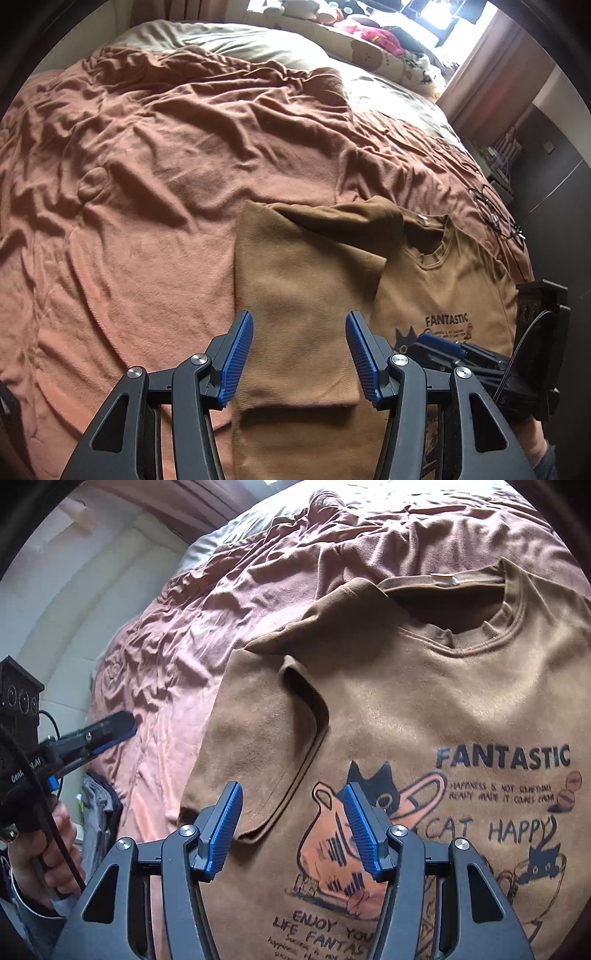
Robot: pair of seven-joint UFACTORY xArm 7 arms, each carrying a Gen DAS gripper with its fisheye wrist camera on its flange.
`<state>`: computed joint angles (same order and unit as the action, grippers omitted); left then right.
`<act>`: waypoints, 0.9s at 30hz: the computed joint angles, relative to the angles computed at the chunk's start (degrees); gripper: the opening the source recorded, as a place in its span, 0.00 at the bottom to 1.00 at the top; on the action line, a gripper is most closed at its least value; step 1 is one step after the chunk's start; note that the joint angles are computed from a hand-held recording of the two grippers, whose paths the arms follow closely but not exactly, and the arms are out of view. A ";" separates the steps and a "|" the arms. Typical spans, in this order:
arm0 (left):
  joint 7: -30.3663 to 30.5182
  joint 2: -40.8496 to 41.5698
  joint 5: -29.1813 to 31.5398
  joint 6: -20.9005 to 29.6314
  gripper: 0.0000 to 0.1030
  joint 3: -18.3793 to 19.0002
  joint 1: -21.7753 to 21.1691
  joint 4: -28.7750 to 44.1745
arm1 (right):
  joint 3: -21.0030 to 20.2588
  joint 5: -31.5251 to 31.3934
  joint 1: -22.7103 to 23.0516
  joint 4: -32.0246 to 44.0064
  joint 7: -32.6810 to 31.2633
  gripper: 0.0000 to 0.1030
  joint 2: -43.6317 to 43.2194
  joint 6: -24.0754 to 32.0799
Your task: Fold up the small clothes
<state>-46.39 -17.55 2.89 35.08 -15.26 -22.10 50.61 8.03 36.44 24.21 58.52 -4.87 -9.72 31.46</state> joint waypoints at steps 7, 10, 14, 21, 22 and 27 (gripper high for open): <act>2.00 -1.10 -2.88 -1.47 0.43 1.49 -0.46 -5.70 | 1.41 -4.83 -0.85 3.58 2.96 0.53 5.12 -1.48; 2.77 -1.46 -4.20 -1.76 0.42 1.68 -0.90 -7.83 | 1.93 -5.04 -0.86 4.66 3.33 0.46 6.96 -1.44; 4.05 -1.86 -6.61 -1.89 0.42 2.10 -1.91 -10.19 | 2.82 -4.60 -0.75 6.35 3.11 0.35 9.15 -0.99; 7.16 -2.02 -11.35 -1.61 0.14 2.79 -4.13 -12.53 | 3.93 -2.55 -0.78 7.52 2.76 0.09 11.06 0.55; 6.96 -2.56 -11.20 -1.53 0.14 2.55 -3.97 -12.92 | 3.93 -1.77 -0.91 7.69 2.11 0.08 11.17 1.19; 6.04 -4.35 -10.55 0.63 0.14 1.96 -3.43 -13.01 | 3.83 1.09 -1.24 6.86 -0.11 0.07 10.12 2.49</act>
<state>-40.34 -21.90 -7.66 35.71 -13.30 -25.53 37.60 11.87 37.53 22.97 65.38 -4.98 0.40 33.95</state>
